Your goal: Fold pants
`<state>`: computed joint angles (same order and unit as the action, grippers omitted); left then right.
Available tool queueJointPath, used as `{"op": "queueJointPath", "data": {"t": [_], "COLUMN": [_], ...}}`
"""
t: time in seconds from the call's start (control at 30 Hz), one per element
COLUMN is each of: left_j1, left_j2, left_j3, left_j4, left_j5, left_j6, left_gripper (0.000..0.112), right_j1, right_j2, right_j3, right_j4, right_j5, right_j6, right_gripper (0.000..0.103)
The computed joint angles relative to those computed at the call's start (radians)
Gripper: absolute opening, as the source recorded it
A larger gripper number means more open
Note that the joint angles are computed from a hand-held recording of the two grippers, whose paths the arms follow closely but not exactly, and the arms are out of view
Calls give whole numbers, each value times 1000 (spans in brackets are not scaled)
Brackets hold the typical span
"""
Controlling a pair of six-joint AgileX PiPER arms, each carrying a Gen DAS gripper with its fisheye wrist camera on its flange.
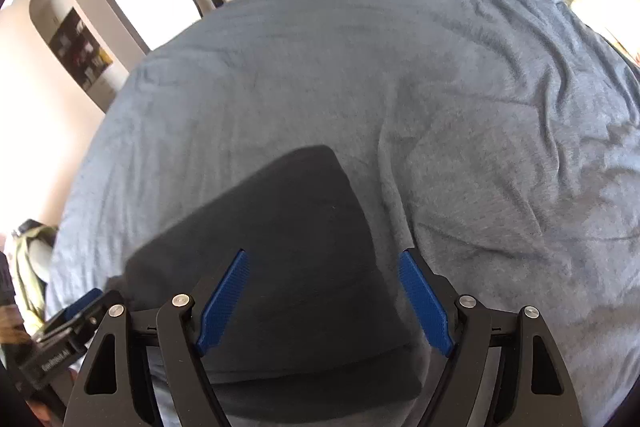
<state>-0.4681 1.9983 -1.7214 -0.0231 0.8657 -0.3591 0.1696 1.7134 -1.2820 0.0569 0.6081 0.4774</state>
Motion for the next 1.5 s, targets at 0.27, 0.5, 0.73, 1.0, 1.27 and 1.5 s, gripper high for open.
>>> {"op": "queueJointPath", "data": {"t": [0.27,0.5,0.73,1.0,1.27,1.5], "left_j1": [49,98,106,81,63,91], "left_j2": [52,95,89,25,-66,-222], "left_j3": [26,61,79,62,104,174], "left_j4": [-146,-333,-385,-294,-267,-258], "left_j5": [-51,-102,-109,-61,-83,-89], "left_j6": [82,188,210,148,131,153], "left_gripper": [83,86,73,39,32,32], "right_j1": [1,2,-19,-29,9,58], "right_j2": [67,123,172,122,6,-104], "right_j3": [-10,-41,-59,-65,-35,-29], "right_j4": [-4,-13,83,142,51,-49], "right_j5": [13,25,15,67,84,105], "right_j6": [-37,-36,-107,-173,-62,29], "right_gripper": [78,78,69,44,36,35]}}
